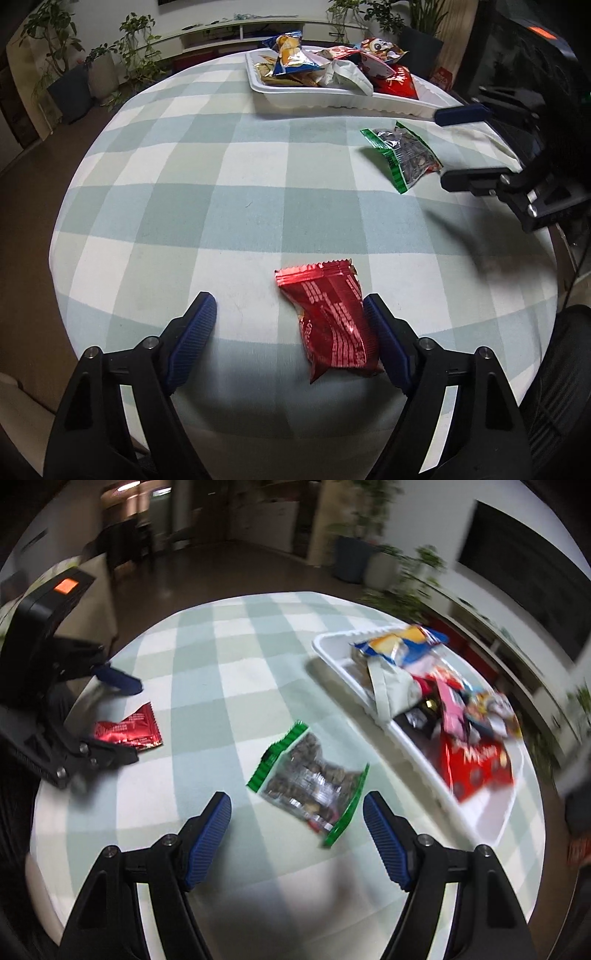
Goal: Organize snacks
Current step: 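Grasp the small red wrapper with left tool while right tool grasps the green-edged seed bag, then carry both held packets over the white tray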
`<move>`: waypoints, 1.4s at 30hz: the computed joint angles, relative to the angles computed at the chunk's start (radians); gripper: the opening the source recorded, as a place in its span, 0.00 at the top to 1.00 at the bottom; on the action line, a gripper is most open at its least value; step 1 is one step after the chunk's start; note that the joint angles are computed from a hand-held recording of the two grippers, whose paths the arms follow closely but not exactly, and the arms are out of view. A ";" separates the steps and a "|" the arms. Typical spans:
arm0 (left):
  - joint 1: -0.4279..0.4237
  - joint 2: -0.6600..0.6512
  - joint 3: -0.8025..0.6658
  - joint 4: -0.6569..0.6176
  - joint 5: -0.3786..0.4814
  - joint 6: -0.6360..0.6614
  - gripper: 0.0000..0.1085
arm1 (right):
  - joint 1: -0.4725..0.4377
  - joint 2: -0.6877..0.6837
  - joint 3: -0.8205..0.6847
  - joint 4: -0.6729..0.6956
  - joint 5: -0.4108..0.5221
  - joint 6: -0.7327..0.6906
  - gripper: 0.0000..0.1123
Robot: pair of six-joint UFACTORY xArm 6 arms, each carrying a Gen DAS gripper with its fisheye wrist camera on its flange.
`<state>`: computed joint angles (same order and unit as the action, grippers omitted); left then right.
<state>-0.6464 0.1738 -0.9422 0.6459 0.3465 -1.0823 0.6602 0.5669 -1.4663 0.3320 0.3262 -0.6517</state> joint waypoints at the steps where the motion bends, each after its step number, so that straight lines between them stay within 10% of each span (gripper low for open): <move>1: 0.002 0.006 -0.005 -0.004 -0.004 0.020 0.26 | -0.007 0.019 -0.038 0.019 0.035 -0.037 0.32; 10: 0.035 0.039 -0.020 -0.170 -0.076 0.319 0.26 | -0.026 0.171 -0.297 -0.067 0.299 -0.199 0.36; 18: 0.045 0.042 -0.015 -0.134 -0.108 0.308 0.35 | -0.037 0.267 -0.460 -0.049 0.415 -0.281 0.38; 28: 0.044 0.046 -0.020 -0.266 -0.116 0.471 0.56 | -0.047 0.348 -0.633 -0.054 0.619 -0.152 0.54; 42: 0.040 0.039 -0.007 -0.394 -0.150 0.561 0.63 | -0.040 0.061 -0.128 0.018 0.284 -0.023 0.76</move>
<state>-0.6068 0.2123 -0.9488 0.2520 0.1966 -0.5213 0.6206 0.6281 -1.5942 0.3500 0.6107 -0.6748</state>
